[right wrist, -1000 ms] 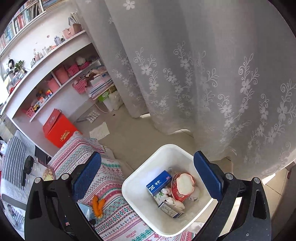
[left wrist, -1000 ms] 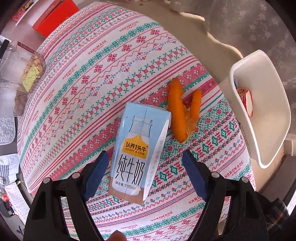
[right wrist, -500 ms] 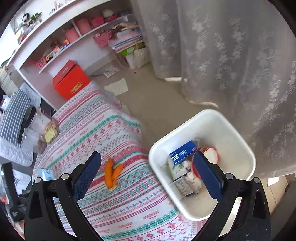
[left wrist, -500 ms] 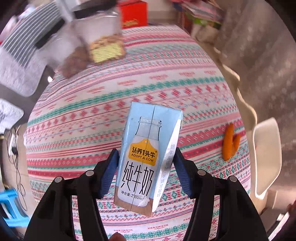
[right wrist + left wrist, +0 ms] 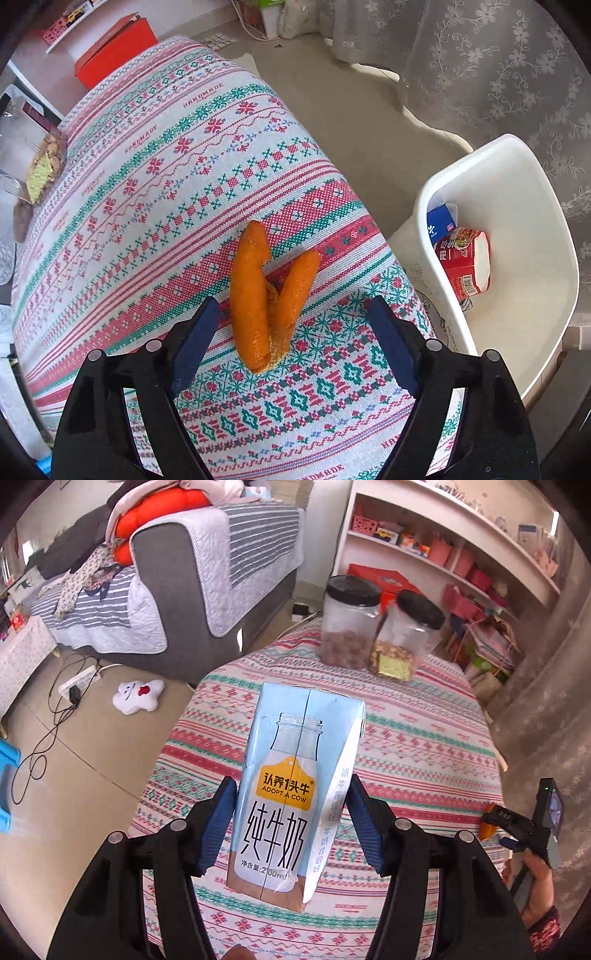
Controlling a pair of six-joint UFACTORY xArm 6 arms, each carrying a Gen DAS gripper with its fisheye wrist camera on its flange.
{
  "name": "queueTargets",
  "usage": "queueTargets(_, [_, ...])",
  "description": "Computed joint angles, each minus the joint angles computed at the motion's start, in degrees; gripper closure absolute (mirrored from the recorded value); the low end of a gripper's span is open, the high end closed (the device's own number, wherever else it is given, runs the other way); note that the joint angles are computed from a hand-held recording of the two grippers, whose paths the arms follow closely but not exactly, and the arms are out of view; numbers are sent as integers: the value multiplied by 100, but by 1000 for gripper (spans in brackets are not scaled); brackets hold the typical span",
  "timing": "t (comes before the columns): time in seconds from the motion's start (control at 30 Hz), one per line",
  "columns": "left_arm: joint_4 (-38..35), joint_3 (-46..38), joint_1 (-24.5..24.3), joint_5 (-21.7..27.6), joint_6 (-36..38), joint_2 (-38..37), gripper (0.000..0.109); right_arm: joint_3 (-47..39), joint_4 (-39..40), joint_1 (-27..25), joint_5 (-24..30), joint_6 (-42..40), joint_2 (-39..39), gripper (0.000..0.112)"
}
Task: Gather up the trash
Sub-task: 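Carry the orange peel and milk carton to the white bin and open both tools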
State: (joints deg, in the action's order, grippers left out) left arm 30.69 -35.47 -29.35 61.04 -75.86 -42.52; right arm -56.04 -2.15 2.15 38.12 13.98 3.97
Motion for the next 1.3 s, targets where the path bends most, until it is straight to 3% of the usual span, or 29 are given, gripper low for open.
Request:
queueTargets(0.1, [-490,333,433,-374,362,-354,49,-30,-230,103,-135,171,68,33])
queueTargets(0.27, [-74,414,519,-124,267,-739,49,-12,-601,195,-219,446,102,32])
queueTargets(0.33, [-120,519,645,-149,336,-944,49,47,-555,235,-341,362,50,46])
queueTargets(0.4, [-150,615,744,-153,355,-1123,49,86,-480,317,-354,205,-57,86])
queueTargets(0.5, [-140,728,820,-183,270,-1302,49,14,535,416,-154,-556,-123,95])
queueTargets(0.63, [-164,819,923,-320,213,-1412,49,70,2216,514,-75,-1857,-467,97])
queueTargets(0.8, [-79,815,892,-472,54,-1312,49,216,3596,669,-42,-3042,-1083,97])
queueTargets(1.03, [264,804,812,-692,-331,-1200,49,506,4333,906,-555,-3908,-1741,97])
queueTargets(1.3, [924,697,475,-743,-910,-1072,49,1158,4025,1249,-1905,-4022,-2547,97])
